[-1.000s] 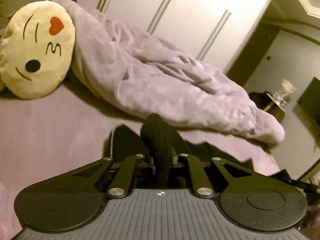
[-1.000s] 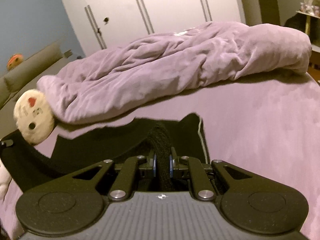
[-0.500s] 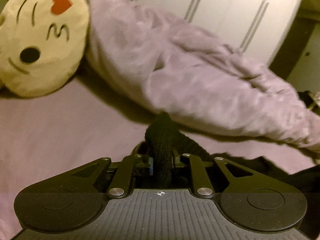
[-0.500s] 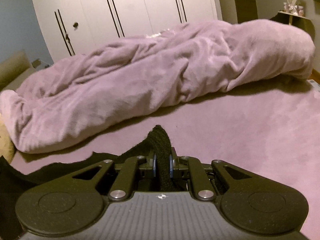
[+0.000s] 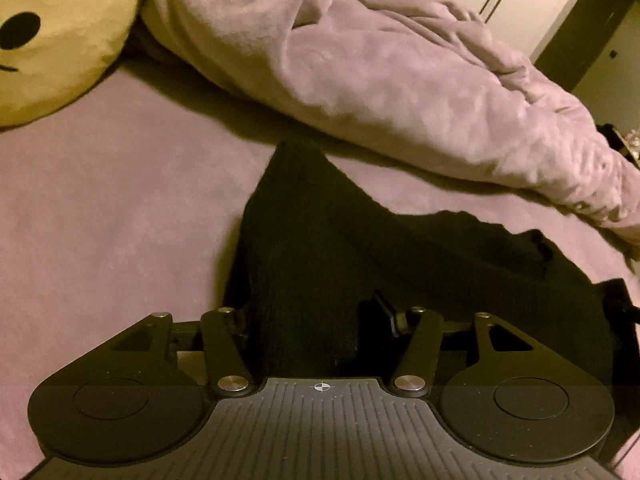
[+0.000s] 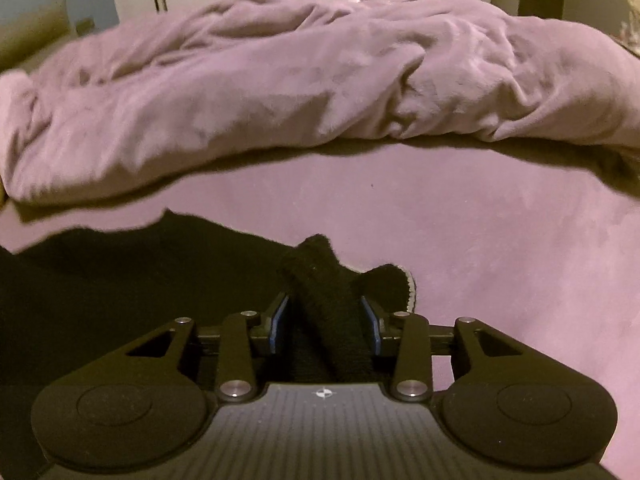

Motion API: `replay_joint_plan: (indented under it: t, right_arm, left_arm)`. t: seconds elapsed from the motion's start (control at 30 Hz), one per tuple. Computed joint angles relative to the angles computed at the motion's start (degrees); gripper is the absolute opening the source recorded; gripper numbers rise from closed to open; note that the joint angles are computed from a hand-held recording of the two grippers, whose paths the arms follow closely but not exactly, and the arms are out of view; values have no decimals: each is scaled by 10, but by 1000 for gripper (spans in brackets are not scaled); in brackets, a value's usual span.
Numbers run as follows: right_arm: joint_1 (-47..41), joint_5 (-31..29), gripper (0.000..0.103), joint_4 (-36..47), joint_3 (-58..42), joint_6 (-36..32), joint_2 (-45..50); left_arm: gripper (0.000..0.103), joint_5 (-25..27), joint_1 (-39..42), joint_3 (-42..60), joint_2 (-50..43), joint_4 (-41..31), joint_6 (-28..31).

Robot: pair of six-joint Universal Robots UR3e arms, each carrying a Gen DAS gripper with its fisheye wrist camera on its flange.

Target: Fold small clothes

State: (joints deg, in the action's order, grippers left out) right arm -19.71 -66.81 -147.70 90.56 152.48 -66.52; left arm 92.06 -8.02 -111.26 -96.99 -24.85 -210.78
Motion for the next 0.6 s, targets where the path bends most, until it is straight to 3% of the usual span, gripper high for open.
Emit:
replay_joint_plan:
  t: [0.07,0.13,0.17,0.2,0.4,0.6]
  right_arm:
    - [13,-21,39,-22,5,-8,5]
    - [18,-28,38,-42,18,-17,4]
    - [21,-31,30,-48,20,-20,5]
    - [25,-42,14,-61,24,-19,7]
    - [25,-53,10,-144,39,11,-1]
    - [26,-57,10,-185,-17,70,25]
  left_arm:
    - [41,8,-3,9,-6,-3,-2]
    - [18,-1,3,5,-1,-1,2]
    - [17,-6,6,4,-1,1,8]
    - [16,5,1,9,-3,2,11]
    - [13,44,-13,17,1,43,-2]
    - [13,94,-18,51,-13,74,-29]
